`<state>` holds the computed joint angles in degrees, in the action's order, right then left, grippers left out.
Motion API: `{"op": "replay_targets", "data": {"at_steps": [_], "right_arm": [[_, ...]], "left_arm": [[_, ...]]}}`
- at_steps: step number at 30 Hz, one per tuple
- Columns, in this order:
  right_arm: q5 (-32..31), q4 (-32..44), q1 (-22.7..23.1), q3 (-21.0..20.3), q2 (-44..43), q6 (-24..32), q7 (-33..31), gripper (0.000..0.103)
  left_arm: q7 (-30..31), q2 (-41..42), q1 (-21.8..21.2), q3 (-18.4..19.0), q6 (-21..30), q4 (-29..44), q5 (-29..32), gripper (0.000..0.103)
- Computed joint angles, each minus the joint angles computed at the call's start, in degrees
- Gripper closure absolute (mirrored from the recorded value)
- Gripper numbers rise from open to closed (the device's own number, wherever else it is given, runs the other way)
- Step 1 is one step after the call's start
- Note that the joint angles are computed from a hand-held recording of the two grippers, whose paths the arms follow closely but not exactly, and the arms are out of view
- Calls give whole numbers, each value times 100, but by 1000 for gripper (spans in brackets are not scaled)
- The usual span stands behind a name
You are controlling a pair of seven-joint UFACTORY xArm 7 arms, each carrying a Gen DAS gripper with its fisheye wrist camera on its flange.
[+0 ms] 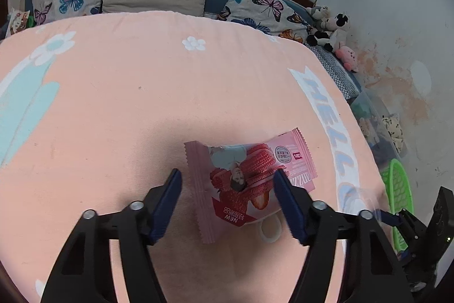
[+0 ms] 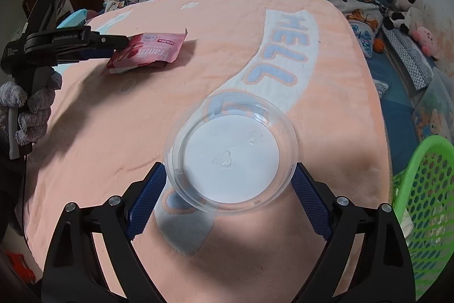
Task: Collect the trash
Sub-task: 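Grasp the clear bowl rim with the right gripper while the left gripper grasps the pink wrapper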
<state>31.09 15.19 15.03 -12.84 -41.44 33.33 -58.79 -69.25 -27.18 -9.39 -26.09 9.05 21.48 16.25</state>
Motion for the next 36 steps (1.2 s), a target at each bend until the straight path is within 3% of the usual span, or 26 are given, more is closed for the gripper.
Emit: {"op": "replay_targets", "data": {"at_steps": [7, 15, 26, 36], "right_arm": [[40, -61, -14, -13, -114, 7, 2, 16], [-2, -149, -60, -43, -398, 72, 52, 16], [-123, -199, -196, -133, -724, 243, 146, 16], [-258, -272, -432, -240, -1146, 534, 157, 17]], "left_arm": [[-9, 123, 28, -11, -259, -53, -69, 64], [-185, -116, 68, -172, -260, -136, -110, 97], [-228, -402, -116, -158, -294, -292, -306, 101], [-304, -1272, -359, -429, 208, -258, -236, 103]]}}
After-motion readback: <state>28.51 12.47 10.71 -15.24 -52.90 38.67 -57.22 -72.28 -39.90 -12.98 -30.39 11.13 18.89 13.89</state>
